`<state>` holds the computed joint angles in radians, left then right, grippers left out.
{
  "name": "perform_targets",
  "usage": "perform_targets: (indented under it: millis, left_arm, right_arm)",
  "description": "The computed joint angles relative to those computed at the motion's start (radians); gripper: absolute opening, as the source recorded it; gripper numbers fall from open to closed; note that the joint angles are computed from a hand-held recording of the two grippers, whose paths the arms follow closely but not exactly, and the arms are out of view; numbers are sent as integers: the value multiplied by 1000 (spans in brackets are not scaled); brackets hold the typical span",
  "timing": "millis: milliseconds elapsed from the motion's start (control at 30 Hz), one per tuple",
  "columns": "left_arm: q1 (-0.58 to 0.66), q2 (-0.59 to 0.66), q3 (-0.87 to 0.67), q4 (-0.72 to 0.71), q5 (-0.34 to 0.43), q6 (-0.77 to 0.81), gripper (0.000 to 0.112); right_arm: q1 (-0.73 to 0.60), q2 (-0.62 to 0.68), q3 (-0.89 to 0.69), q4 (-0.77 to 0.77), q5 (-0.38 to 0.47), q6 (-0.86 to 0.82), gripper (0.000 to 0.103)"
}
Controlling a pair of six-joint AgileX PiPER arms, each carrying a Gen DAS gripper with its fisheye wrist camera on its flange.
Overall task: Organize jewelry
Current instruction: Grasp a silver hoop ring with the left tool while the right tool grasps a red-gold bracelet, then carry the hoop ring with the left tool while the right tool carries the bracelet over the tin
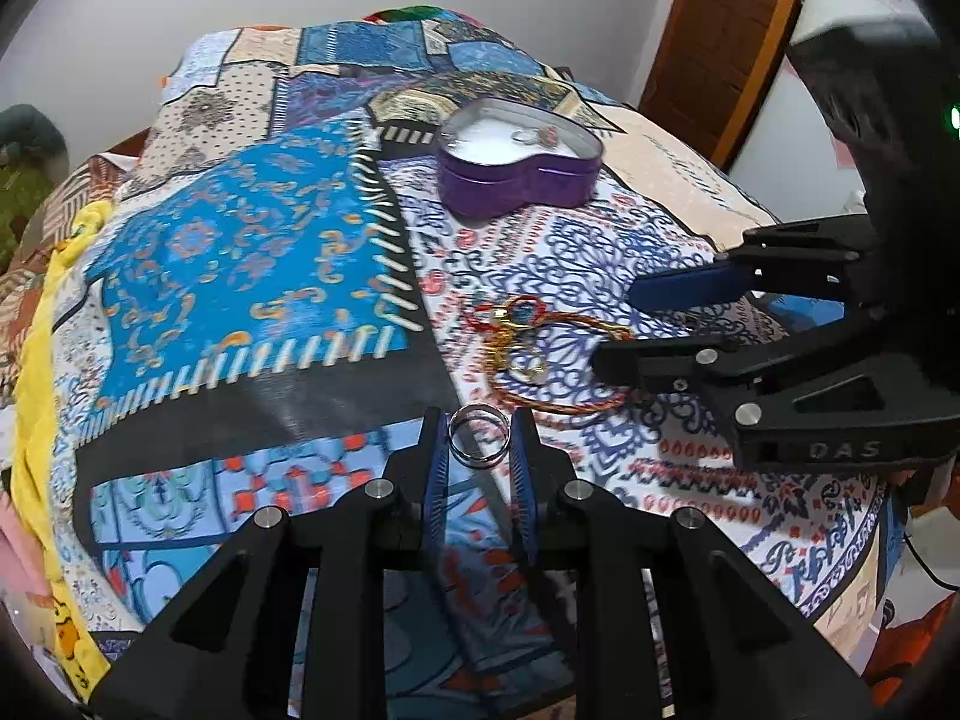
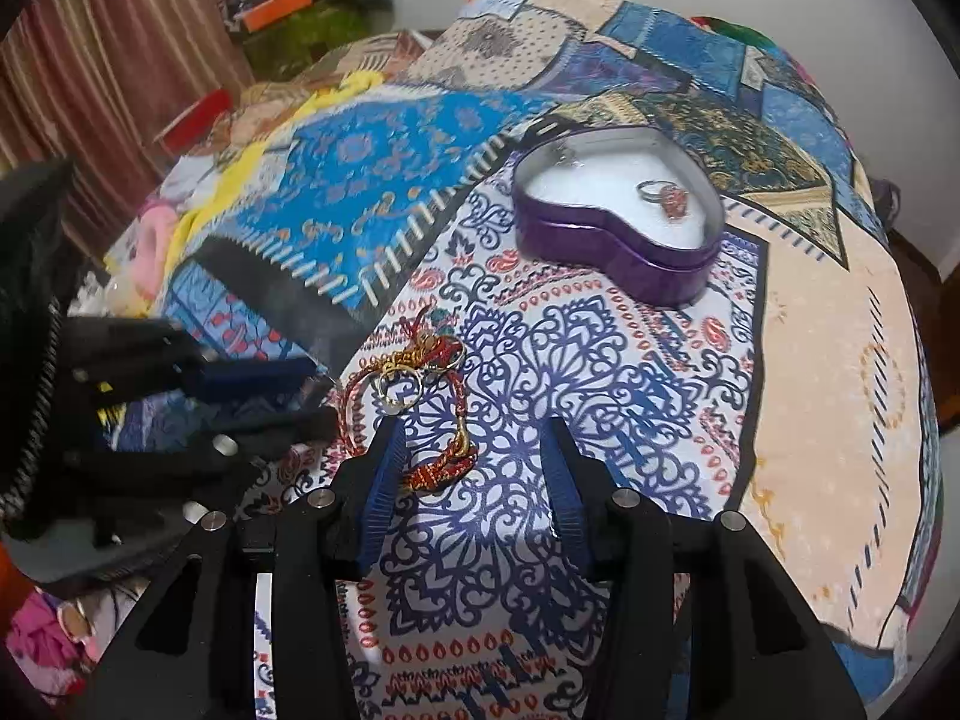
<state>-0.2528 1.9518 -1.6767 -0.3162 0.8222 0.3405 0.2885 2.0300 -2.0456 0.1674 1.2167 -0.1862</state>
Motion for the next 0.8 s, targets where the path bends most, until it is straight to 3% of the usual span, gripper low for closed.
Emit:
perform_targets:
  millis: [67,133,267,800]
  left_arm:
    - [12,-8,11,-1,-9,-10,20]
    - [23,-12,17,-5,-14,-20,20]
    - [26,-19,18,-1,-22,-36,20]
    - [4,-51,-49,41,-29,-123,20]
  right_arm:
    - [14,3,2,-39,-2,-23,26]
    - [17,-1,20,-49,-14,-51,23]
    - [20,-11,34,-74,-30,-65,6]
    - [-45,-132,50,-68,-121,-10,5]
